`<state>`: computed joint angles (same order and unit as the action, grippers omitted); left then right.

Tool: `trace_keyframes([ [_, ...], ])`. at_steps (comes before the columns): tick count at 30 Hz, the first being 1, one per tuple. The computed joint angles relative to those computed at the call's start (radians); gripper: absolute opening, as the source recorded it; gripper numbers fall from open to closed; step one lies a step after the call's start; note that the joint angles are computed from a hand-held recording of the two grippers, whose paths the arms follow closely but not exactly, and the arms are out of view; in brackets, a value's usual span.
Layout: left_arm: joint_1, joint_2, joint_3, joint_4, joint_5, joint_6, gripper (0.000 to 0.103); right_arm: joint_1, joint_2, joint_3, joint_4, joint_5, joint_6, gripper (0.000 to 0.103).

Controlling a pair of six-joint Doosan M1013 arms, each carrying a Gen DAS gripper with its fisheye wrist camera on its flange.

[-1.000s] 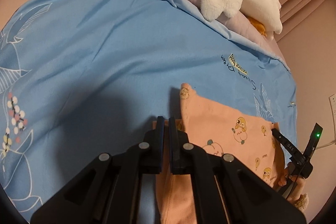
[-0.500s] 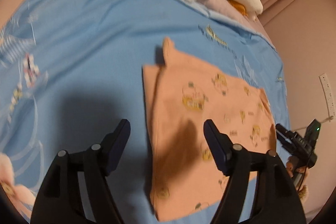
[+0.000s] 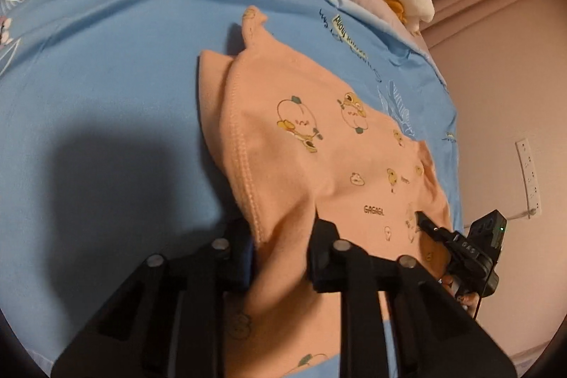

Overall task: Fold small clothes
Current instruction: 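Fold the lifted shirt over onto itself with both grippers and release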

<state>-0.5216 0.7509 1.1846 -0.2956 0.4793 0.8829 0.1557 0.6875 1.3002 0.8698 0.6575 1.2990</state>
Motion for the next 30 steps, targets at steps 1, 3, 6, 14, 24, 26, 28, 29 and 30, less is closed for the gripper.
trace_keyframes([
  [1,-0.005,-0.004,-0.003,0.038,0.008,-0.041,0.018,0.003,-0.004,0.003,-0.012,-0.006,0.012,0.017],
  [3,-0.006,-0.021,0.013,0.038,-0.012,-0.057,0.017,0.009,-0.025,0.016,-0.031,-0.028,-0.002,0.015],
  [6,-0.006,-0.047,0.031,-0.005,-0.044,-0.012,0.017,0.009,-0.058,0.034,0.031,-0.034,-0.098,0.015],
  [14,-0.051,-0.146,0.114,0.195,-0.061,-0.117,0.017,0.027,-0.158,0.111,0.022,-0.061,-0.206,0.015],
  [24,-0.109,-0.216,0.293,0.242,-0.078,-0.236,0.017,0.041,-0.197,0.246,-0.067,-0.051,-0.141,0.015],
  [26,-0.114,-0.222,0.324,0.232,-0.099,-0.269,0.017,0.047,-0.198,0.256,-0.13,-0.057,-0.072,0.015],
  [28,-0.119,-0.226,0.342,0.263,-0.117,-0.309,0.017,0.05,-0.201,0.265,-0.141,-0.067,-0.061,0.015],
  [29,-0.122,-0.229,0.347,0.278,-0.119,-0.325,0.017,0.05,-0.202,0.269,-0.134,-0.073,-0.07,0.015],
  [30,-0.123,-0.233,0.353,0.279,-0.123,-0.332,0.017,0.051,-0.206,0.274,-0.136,-0.079,-0.061,0.015],
])
